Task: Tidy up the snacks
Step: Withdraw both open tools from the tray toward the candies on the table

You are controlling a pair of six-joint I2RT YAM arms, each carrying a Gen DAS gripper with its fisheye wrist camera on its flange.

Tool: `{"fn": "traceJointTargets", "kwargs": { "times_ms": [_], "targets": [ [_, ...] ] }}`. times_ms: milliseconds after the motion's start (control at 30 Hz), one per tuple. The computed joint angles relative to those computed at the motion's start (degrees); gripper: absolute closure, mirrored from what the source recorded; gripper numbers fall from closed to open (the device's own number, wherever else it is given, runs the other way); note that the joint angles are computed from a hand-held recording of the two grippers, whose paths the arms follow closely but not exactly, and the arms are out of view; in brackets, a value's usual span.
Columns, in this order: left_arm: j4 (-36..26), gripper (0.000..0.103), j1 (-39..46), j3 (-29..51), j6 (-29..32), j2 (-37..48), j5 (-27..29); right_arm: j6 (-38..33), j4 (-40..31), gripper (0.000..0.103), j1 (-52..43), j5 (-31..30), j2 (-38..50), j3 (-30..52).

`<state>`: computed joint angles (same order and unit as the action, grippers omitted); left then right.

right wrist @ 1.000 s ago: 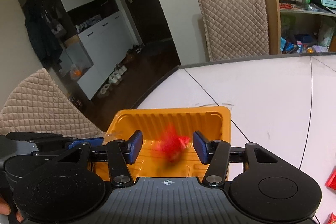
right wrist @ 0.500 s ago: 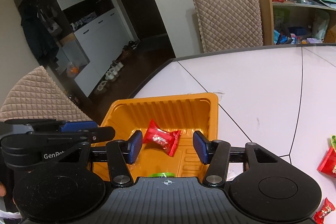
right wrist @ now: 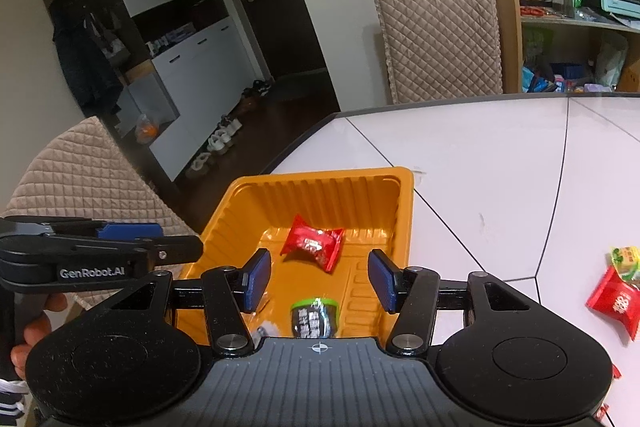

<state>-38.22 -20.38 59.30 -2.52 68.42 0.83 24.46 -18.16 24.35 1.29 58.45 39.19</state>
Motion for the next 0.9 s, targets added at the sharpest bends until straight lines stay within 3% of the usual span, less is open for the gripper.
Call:
{"fn": "traceJointTargets", "kwargs": {
  "times_ms": [433,900],
  "targets": [
    [-12.7,0.045,-7.6,-2.1,-6.3,-13.0,-5.0,4.8,-13.8,0.047,7.9,5.4,-16.8,-2.2],
    [-22.3,0.044,-31.6,-4.9,-26.4,-19.8,-16.4,16.4,-35.7,0.044,23.4,16.5,-32.5,-1.4]
  ]
}}
